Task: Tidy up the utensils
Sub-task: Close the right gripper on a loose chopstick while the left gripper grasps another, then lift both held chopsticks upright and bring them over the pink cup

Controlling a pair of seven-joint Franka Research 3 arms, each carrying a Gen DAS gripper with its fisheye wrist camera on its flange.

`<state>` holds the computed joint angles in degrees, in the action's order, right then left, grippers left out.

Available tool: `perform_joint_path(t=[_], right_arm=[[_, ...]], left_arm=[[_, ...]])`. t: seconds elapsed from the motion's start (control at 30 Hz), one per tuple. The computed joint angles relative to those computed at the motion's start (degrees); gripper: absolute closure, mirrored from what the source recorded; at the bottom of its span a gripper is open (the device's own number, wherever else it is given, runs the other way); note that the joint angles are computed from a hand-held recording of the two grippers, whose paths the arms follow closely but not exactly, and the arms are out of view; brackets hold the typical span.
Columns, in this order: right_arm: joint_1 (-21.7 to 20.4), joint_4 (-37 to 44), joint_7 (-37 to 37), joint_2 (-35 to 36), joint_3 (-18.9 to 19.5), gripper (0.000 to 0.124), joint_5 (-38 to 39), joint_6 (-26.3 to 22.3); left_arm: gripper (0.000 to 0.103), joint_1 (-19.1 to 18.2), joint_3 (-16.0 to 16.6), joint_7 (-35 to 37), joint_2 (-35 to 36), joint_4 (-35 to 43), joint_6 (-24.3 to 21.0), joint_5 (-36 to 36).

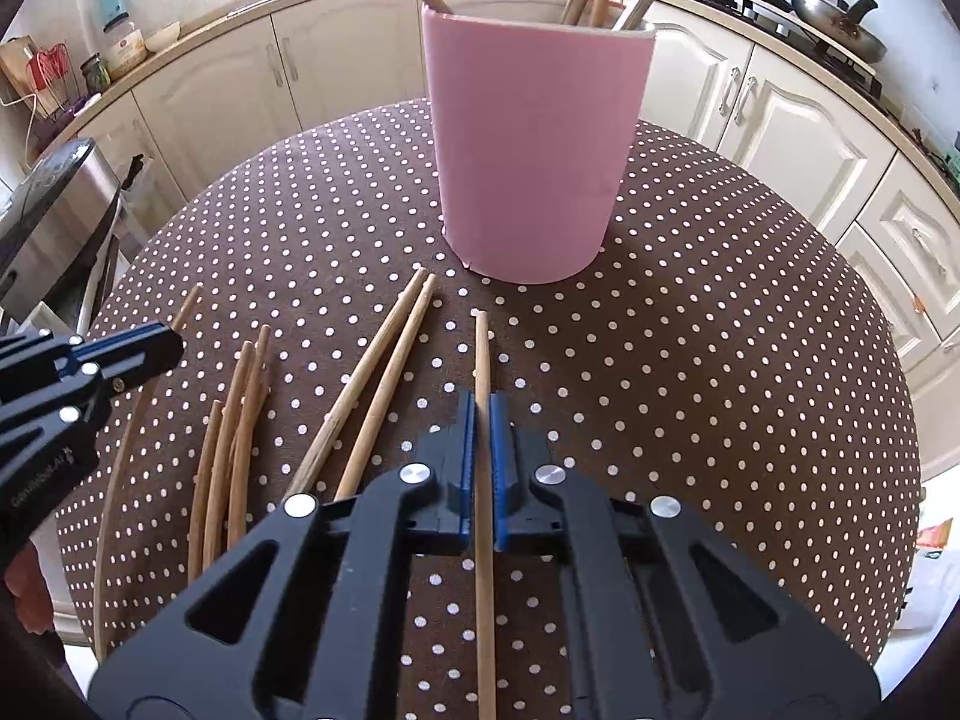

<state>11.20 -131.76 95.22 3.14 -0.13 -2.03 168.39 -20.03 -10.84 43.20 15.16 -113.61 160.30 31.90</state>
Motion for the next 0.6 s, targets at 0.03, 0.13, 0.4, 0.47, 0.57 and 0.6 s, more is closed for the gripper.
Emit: perform_joint_path(t=[0.03,0.13,0.4,0.47,0.57,0.6], right_arm=[[-0.2,-0.3,-1.4,-0.4,0.3,0.119,1.9,0.2],[-0.7,-1.9,-4.3,-2.2,0.6,0.119,5.6,1.1],[-0.6,-5.2,-13.7,-8.3,0.8,0.119,16.9,2.8],[-0.2,-6.4,-15.8,-10.4,0.6,0.119,19.4,3.5],[1.3,-7.9,-19.7,-13.7,-0.6,0.119,23.9,4.2],[1.4,-8.1,-20.3,-14.5,-0.6,0.119,24.5,4.4]], left_arm=[[0.098,0.0,0.0,-0.1,-0.6,-0.3,0.2,0.1],[0.098,-0.1,0.2,-1.1,-2.4,-1.5,1.3,1.1],[0.098,1.3,-0.8,-1.4,-8.3,-5.4,4.5,2.1],[0.098,2.0,-1.5,0.1,-10.2,-6.8,5.5,0.9],[0.098,2.2,-2.1,-0.1,-12.5,-8.1,6.5,1.5],[0.098,2.3,-2.2,-0.4,-13.2,-8.5,7.0,1.9]])
